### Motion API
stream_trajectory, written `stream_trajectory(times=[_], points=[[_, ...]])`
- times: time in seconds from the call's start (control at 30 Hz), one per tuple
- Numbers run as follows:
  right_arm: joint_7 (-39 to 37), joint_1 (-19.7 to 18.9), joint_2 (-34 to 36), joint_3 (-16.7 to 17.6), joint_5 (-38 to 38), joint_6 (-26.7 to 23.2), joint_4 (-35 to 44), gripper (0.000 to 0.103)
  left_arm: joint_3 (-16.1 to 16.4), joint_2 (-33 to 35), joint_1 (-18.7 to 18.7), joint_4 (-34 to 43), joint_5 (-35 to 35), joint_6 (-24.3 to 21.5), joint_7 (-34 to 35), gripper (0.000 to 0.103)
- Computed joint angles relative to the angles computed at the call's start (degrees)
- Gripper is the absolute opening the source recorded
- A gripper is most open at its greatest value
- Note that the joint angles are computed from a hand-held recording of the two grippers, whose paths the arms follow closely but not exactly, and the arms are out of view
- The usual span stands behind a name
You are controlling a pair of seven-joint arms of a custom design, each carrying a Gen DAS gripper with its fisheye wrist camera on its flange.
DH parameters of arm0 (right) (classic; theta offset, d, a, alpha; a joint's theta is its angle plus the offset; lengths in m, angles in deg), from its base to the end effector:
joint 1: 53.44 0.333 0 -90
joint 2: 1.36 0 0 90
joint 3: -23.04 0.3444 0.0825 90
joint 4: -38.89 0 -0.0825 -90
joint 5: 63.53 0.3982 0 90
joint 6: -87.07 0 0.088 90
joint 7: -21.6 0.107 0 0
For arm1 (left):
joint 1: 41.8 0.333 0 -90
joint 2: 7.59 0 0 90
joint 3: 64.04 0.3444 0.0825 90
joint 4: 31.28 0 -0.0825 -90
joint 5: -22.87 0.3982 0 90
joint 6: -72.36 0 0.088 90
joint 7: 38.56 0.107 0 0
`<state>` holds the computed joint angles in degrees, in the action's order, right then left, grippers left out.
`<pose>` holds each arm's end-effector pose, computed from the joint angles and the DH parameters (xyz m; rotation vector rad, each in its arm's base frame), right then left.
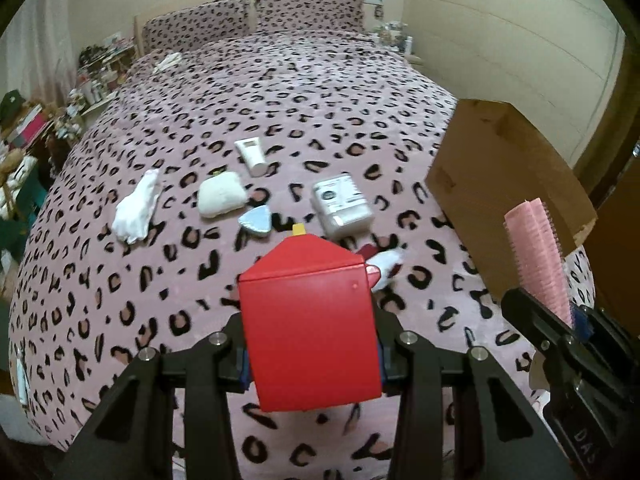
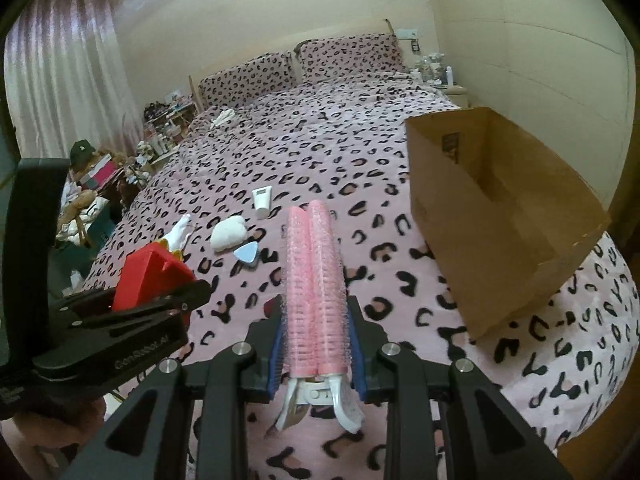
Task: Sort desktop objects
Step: 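Carry the red box and pink roller in both tools toward the cardboard box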
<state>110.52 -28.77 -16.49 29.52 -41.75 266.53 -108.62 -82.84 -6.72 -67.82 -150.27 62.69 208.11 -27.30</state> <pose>0.4210 0.2192 0.4667 -1.8134 1.4936 -0.3647 0.4237 -0.4096 0.4734 -2.0062 1.7220 -0.5602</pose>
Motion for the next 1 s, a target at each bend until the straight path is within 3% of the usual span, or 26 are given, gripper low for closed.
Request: stream_trajectory(times=[0.4, 1.0], points=[[5.4, -7.52, -3.79, 3.36, -5.14, -0.83, -1.84, 0.027, 0.27, 5.48, -2.59, 7.19, 1.24, -0.22, 3.89, 0.043], [6.42, -9.62, -6.44, 1.23, -6.57, -1.79, -3.89, 0.027, 1.7, 11.76, -5.92, 15.21, 1.07, -1.36, 8.93, 0.043]])
